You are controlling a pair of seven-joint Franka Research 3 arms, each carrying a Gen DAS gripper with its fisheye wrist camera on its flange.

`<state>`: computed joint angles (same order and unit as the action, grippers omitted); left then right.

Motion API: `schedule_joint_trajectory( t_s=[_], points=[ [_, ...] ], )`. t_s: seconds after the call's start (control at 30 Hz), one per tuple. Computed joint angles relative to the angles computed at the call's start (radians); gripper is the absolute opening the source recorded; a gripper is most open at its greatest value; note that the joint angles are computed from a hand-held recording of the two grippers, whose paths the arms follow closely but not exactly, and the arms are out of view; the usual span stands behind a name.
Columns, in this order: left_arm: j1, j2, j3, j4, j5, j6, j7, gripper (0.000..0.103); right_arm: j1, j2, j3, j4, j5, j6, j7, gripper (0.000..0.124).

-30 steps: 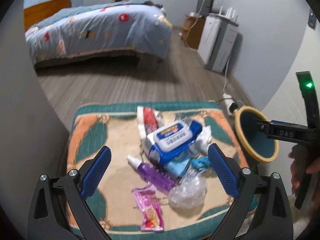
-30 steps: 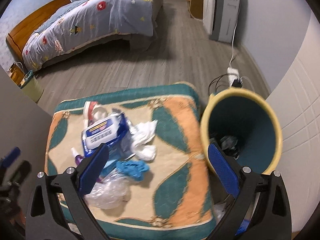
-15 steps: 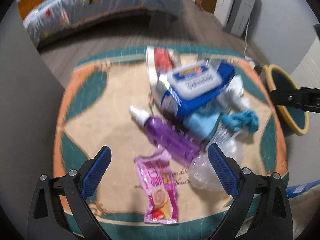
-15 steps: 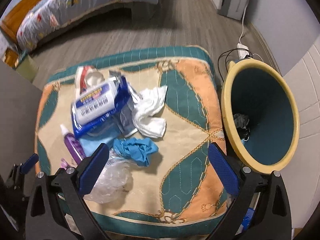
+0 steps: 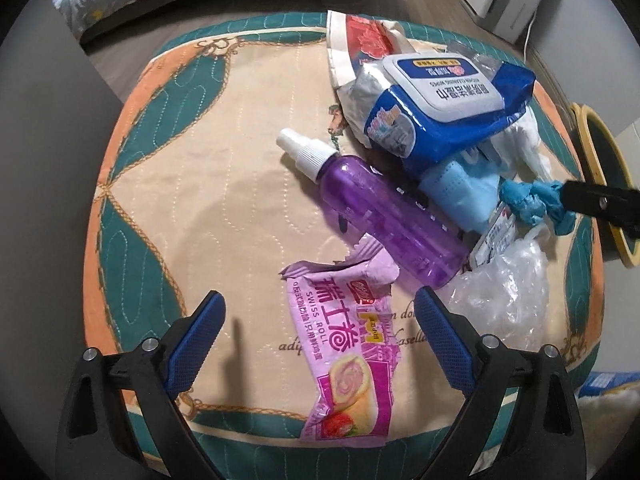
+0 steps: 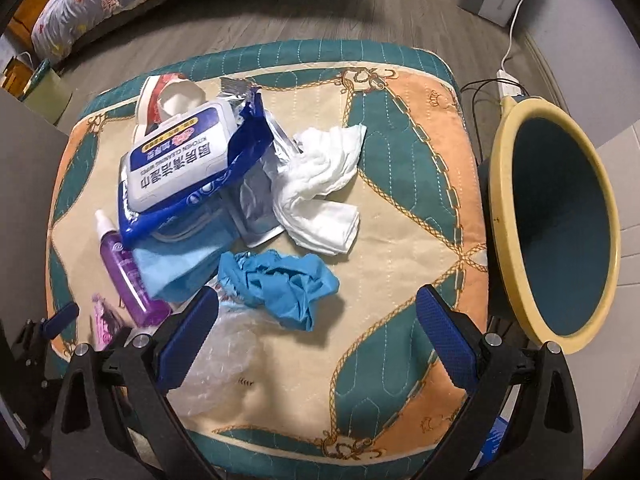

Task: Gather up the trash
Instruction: 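Move both tools back over the remaining trash, then grasp the pink snack wrapper with the left tool while the right tool grasps the blue glove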

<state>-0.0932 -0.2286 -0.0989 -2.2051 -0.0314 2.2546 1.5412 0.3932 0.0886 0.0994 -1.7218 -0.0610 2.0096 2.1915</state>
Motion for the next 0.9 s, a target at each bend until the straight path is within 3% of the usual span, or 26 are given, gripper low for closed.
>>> schedule_joint_trajectory(
  t_s=[0.13, 0.2, 0.27, 0.4, 0.5, 0.67, 0.9],
  points=[
    [0.002, 0.009, 0.006, 0.004, -0.018, -0.003, 0.005, 0.09, -0.014, 0.012, -0.002, -0.01, 0.092, 0.025, -0.026, 0.094],
    [0.005, 0.024, 0.015, 0.009, -0.043, -0.011, 0.021, 0.074, -0.015, 0.027, -0.001, 0.001, 0.122, 0.015, -0.05, 0.085],
    [0.01, 0.028, 0.017, 0.013, -0.057, -0.022, 0.029, 0.07, -0.013, 0.038, 0.001, 0.01, 0.138, 0.007, -0.076, 0.077],
    [0.013, 0.014, 0.013, 0.001, -0.061, -0.016, 0.05, 0.05, -0.008, 0.042, 0.0, 0.014, 0.142, 0.007, -0.111, 0.05],
    [0.011, -0.001, 0.018, -0.009, -0.087, 0.002, 0.063, 0.044, -0.008, 0.034, -0.002, 0.008, 0.154, 0.014, -0.112, 0.043],
    [-0.001, -0.016, 0.005, -0.004, -0.071, 0.068, 0.053, 0.038, -0.019, 0.004, -0.009, -0.009, 0.164, 0.04, -0.108, 0.036],
    [-0.025, -0.048, 0.006, -0.022, -0.068, 0.168, 0.038, 0.037, -0.039, -0.06, -0.009, -0.054, 0.178, 0.101, -0.092, 0.036]
  ],
)
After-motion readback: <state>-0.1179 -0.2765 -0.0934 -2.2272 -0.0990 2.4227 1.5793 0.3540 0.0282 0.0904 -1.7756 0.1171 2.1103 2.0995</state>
